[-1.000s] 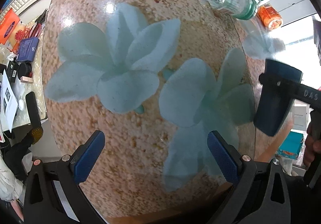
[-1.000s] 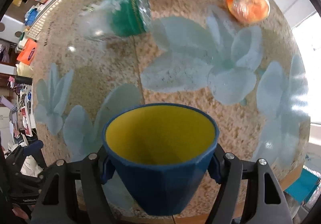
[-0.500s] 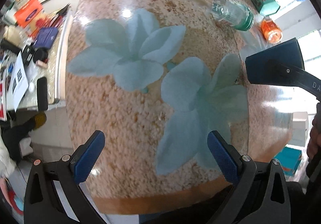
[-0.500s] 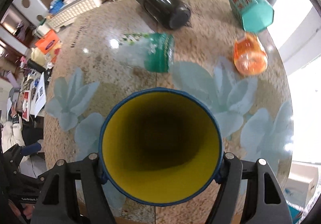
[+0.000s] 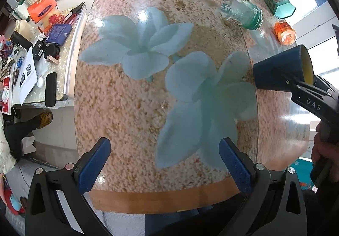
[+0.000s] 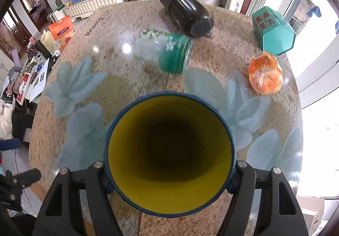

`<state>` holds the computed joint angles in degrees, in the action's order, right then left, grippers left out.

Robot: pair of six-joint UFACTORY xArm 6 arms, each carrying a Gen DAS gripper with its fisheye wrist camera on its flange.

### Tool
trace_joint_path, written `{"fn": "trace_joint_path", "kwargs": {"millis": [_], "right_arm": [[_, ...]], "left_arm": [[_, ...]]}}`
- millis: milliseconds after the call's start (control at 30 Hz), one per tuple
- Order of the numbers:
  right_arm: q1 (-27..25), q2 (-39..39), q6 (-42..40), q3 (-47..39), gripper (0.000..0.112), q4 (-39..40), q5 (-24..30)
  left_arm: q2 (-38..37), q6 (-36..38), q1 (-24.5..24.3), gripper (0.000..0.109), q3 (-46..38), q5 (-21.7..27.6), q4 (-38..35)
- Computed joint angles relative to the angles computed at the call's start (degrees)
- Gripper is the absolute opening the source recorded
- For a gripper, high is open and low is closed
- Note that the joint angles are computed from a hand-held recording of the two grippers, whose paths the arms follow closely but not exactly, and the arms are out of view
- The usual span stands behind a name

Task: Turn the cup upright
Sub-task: 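Lower the upright blue cup onto the table with the right tool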

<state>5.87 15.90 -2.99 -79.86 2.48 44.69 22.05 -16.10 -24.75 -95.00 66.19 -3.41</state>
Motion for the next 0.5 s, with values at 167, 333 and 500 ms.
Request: {"fn": "trace_joint_path", "kwargs": {"millis": [167, 333, 500], "right_arm": [[-0.37, -0.85, -0.41, 1.03, 0.071, 0.46, -0.32], [-0.69, -0.87, 0.37, 1.01, 0.081, 0.70, 1.24], [-0.68, -1.14, 0.38, 1.33, 0.093, 2.00, 1.79]], "left_arm": [[0.72, 0.22, -0.09, 0.103, -0.97, 0.40, -0.15], [1.36, 1.71, -0.24, 0.103, -1.96, 0.61, -0.62], [1.15, 2.49, 0.03, 0.103, -1.51, 0.60, -1.16]]}}
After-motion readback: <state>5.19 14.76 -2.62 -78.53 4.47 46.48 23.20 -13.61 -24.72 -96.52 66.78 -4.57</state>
